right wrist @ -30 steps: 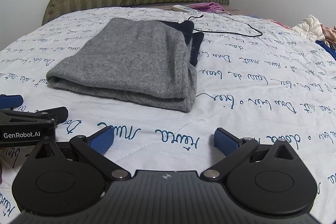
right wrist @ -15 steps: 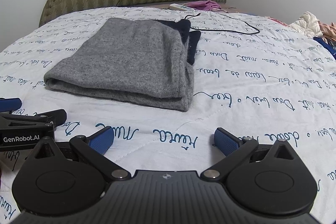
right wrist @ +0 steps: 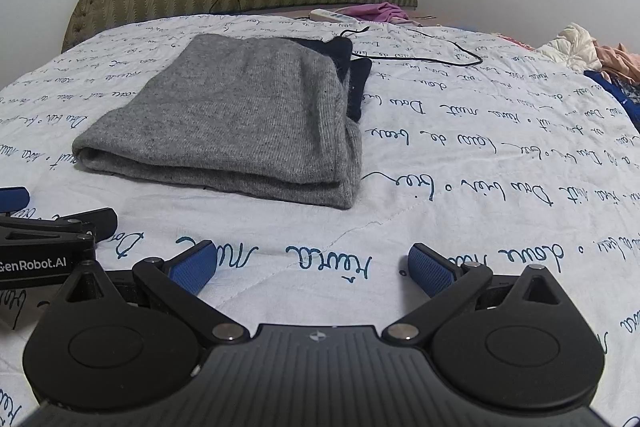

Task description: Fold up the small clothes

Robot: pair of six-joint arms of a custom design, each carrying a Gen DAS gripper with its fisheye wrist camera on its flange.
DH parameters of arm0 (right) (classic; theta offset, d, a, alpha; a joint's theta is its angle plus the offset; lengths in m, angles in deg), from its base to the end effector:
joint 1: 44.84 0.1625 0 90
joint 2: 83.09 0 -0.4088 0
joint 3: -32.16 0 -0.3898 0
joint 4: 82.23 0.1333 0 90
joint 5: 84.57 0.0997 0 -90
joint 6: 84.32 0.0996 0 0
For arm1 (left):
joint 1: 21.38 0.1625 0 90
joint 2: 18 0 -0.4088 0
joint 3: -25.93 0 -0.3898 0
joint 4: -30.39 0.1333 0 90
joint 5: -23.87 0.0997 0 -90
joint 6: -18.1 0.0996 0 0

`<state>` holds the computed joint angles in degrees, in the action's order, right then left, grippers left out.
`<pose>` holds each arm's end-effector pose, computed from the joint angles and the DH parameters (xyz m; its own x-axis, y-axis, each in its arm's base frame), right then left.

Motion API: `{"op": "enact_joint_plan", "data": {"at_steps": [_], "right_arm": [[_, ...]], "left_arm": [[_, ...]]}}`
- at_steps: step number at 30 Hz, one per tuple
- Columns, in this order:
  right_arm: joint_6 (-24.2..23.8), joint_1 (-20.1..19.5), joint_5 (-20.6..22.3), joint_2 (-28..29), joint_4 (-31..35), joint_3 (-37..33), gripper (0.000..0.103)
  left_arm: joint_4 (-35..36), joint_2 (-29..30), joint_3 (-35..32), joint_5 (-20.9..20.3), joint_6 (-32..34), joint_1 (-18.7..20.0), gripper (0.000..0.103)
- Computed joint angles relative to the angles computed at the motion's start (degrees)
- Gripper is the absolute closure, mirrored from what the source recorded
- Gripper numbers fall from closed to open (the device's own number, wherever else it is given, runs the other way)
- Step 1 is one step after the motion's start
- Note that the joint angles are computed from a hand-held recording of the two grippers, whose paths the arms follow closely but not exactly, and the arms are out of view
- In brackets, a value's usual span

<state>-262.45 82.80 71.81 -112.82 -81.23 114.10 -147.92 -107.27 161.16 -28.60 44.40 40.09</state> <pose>0.3618 -0.4003 -0.0345 -0.6680 0.2104 0.7138 -0.4675 0.6276 -0.6225 -0.0221 -0.4468 0.2998 -0.6439 0.3040 -0.7021 0.7120 0.5740 -0.4045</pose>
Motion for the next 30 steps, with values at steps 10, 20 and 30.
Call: {"op": "enact_joint_plan", "data": {"at_steps": [10, 20, 30], "right_arm": [[-1.2, -0.2, -0.5, -0.7, -2.3, 1.3, 0.000], [-1.7, 0.1, -0.3, -0.8, -3.5, 1.7, 0.000], [-4.2, 0.9, 1.9, -0.6, -5.4, 1.7, 0.000]], "left_arm": [[0.6, -0.2, -0.2, -0.4, -0.4, 0.2, 0.000], [0.7, -1.0, 0.1, -0.8, 0.2, 0.1, 0.000], [1.8, -1.6, 0.0, 0.3, -0.8, -0.4, 0.000]]}}
